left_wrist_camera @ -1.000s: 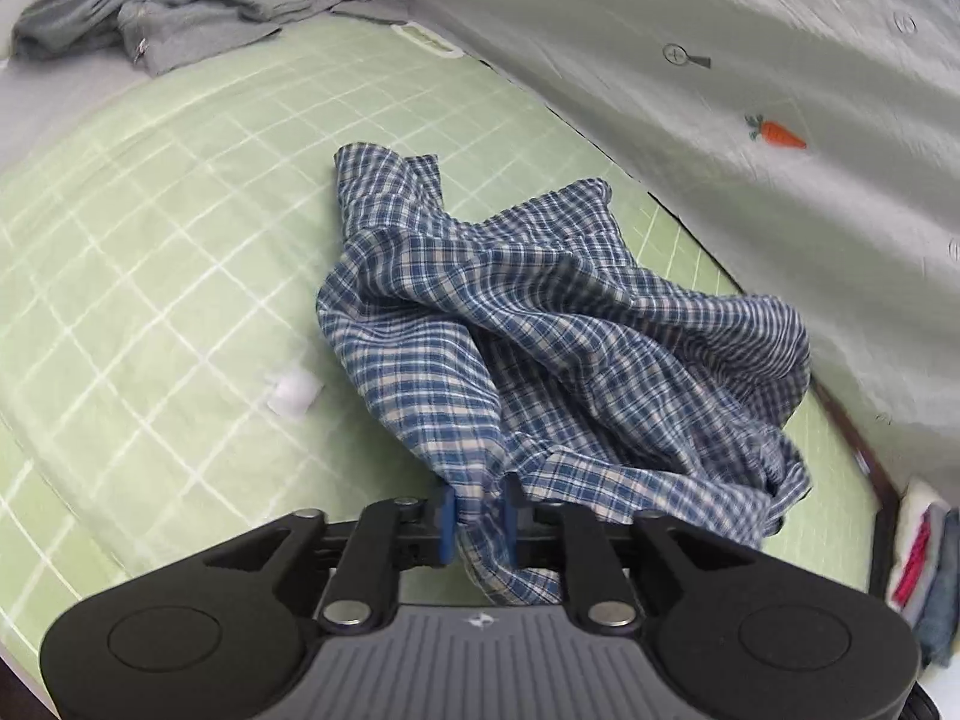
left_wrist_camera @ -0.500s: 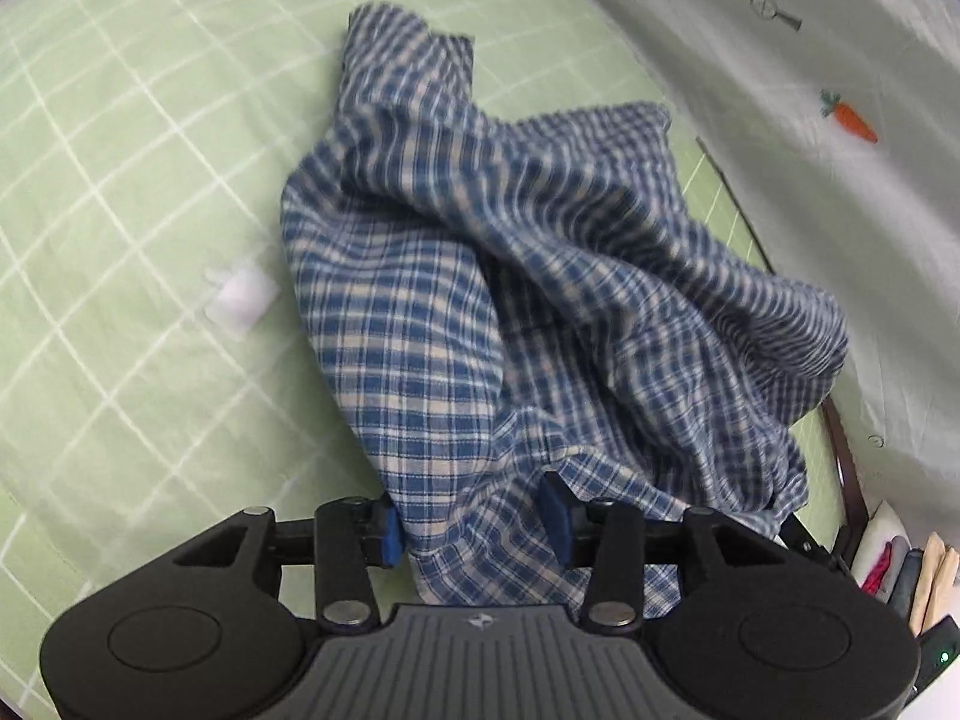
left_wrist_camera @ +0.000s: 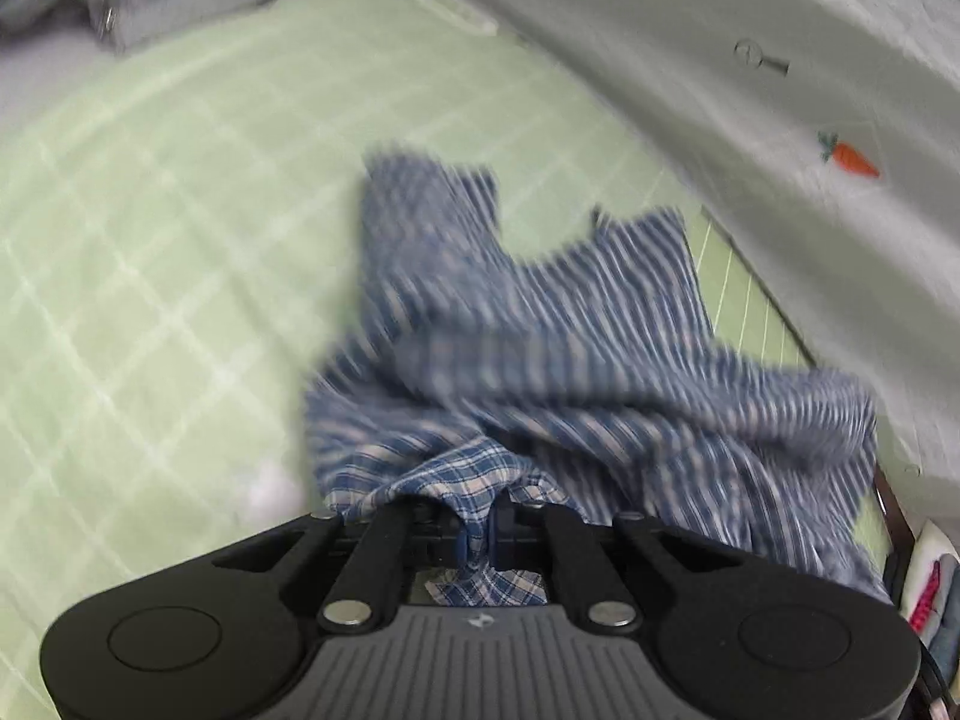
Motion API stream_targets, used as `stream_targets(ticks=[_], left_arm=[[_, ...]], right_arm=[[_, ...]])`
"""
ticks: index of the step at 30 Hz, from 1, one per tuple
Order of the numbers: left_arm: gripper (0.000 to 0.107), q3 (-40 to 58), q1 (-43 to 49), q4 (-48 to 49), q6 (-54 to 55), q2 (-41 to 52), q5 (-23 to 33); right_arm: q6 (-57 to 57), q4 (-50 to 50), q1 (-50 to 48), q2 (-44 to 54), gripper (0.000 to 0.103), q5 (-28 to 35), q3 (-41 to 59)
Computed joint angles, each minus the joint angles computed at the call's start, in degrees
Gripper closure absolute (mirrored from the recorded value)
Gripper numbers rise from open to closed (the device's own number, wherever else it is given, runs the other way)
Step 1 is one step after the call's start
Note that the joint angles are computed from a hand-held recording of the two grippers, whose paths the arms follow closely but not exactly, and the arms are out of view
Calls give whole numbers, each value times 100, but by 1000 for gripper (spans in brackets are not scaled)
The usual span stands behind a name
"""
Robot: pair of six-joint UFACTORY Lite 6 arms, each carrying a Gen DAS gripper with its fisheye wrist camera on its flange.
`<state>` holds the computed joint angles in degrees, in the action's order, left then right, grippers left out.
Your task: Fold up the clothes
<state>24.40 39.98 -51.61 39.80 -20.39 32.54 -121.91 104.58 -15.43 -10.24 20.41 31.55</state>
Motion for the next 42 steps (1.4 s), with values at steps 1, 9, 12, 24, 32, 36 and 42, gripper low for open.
stream_targets(ticks=[1,9,12,24,32,36,42], left_arm=[[102,250,-20,-8,52,66,0],[100,2003,-593,-433,-114,759,-370],[92,2324,-1343,773,-1765,1358,-1562],[40,-630,-1736,984,-2160,-593,-820],[36,-881,-3040,-637,-1207,-391,-1044],[36,-415,-3217,-1680,-81,386,-953],[91,21,-3683,-1048,-691,986,-1374]], right_arm=[[-154,-40,-204,-408,102,-44,-81],[-392,-453,-1892,-2499,101,626,119],[-1227,-62,-1519,-2294,82,-193,123],[3281,-4053,-1648,-2526,0,-326,-1405],[2010,-3080,-1488,-1550,0,-167,-1670],[1638,-2601,-1293,-1085,3,-481,-1551],[1356,-2518,-1791,-689,54,45,-1269]])
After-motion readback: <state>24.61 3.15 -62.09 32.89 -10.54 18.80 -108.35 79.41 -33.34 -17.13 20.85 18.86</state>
